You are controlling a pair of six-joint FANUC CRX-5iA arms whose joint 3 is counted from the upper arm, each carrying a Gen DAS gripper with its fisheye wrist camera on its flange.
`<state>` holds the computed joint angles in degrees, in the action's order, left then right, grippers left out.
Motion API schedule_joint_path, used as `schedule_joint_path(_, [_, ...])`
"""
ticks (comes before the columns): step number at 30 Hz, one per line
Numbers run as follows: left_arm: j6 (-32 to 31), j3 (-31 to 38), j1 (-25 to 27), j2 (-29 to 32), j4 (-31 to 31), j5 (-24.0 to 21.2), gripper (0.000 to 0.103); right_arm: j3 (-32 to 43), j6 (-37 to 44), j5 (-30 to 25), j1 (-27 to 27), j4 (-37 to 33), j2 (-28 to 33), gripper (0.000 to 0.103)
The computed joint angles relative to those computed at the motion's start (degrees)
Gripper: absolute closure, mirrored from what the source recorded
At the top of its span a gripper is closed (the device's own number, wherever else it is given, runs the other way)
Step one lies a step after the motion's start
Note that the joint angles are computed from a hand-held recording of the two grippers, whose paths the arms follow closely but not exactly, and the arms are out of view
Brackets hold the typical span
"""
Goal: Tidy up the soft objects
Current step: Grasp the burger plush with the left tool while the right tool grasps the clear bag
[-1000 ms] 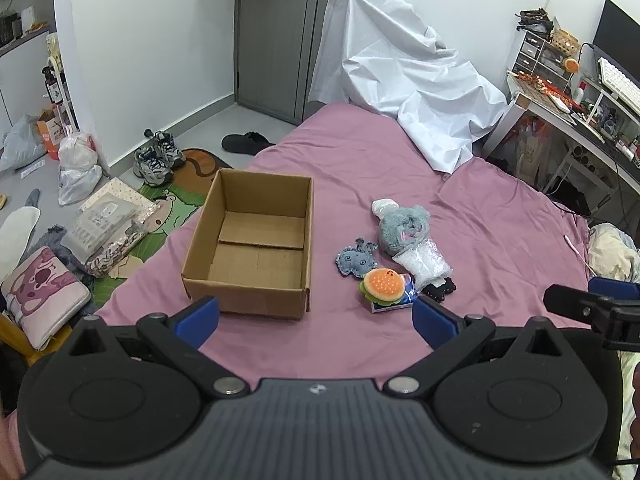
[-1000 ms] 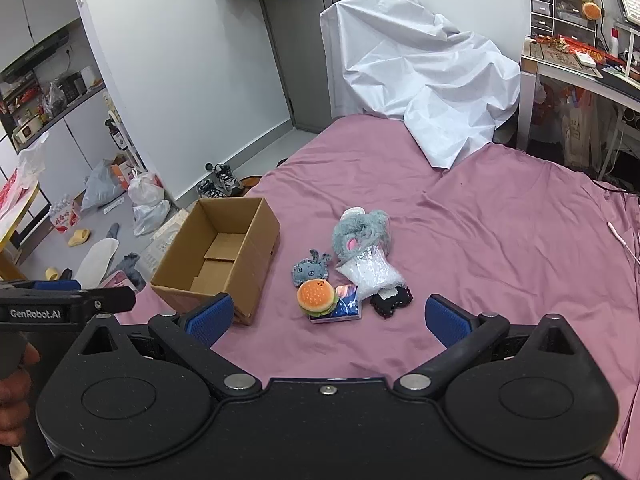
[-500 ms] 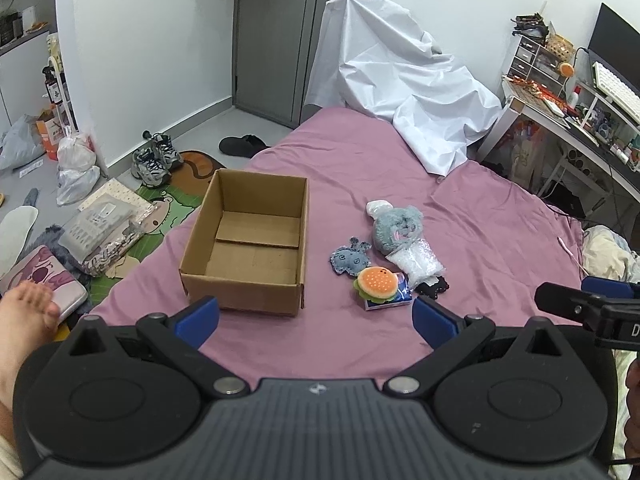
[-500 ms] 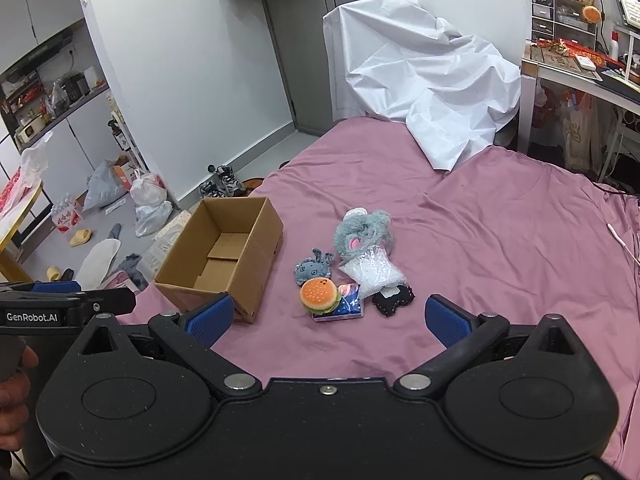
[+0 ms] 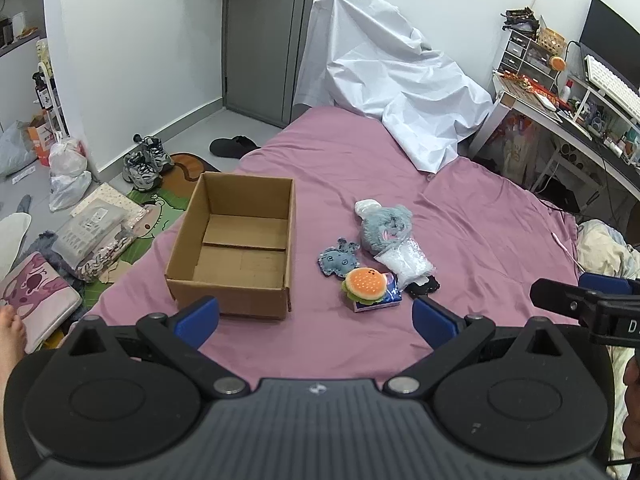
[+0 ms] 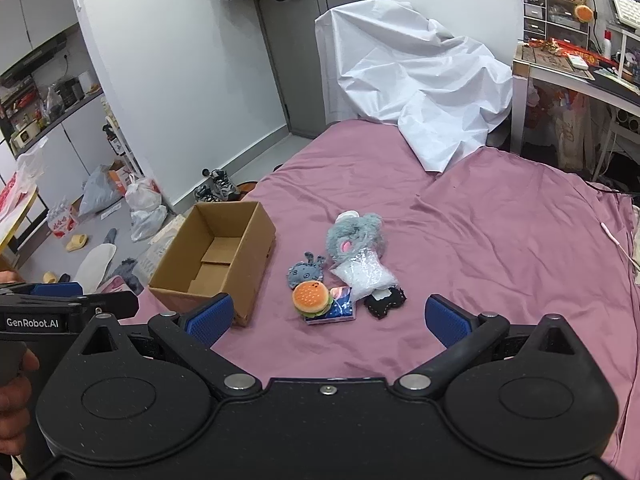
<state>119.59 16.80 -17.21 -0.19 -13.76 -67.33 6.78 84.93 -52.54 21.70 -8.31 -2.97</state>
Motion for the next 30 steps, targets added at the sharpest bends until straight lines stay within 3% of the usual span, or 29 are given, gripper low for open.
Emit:
schedule_joint_path(6, [-0.7,1.16,-0.05,2.01,0.44,0.02,0.001,0.06,0.14,0.3,-0.79,-0.14,0.85,0.0])
schedule_joint_path(8, [-3.67,-1.22,0.73,1.15,1.69,3.73,0.001,2.11,5.32,-0.83,-3.87,-7.96,2.07,0.0])
schedule_joint_path(9, [-4.17,-1.68,1.05,1.53,1.49,4.42,0.001,4.63,4.17,-2.83,-4.64,-9.42,4.75,0.0])
schedule_joint_path(11, [-4.31,1.19,2.13,4.89,2.41,0.3,0.002,8.12,-4.54,-5.08,-2.91,-3.35,9.51,0.003])
schedule_joint_path(12, [-4.92,1.87,3.17,6.25,4.12,-0.36,0.003,6.93,-6.12,-2.52,-1.62,-0.21,9.44,0.002])
schedule_joint_path(14, [-5.8,1.55,4.22,7.05,5.34,1.73,0.003,4.6,-1.74,3.51,-1.77,-2.92,8.07,0.0])
schedule_joint_path(17, [-6.46,2.54,4.72,9.21,6.32,3.2,0.003,8.13,-0.83,-0.66,-2.01,-3.77,11.45,0.0])
schedule_joint_path(22, [-6.52,4.89,4.91,13.49,8.14,2.68,0.003,10.31,-3.9,-2.67,-2.87,-2.7,15.77,0.0])
schedule_joint_path(30, [-6.5,5.97,5.71,17.83,11.13,4.58,0.007,13.36,-5.47,-3.57,-4.66,-4.29,20.7,0.013])
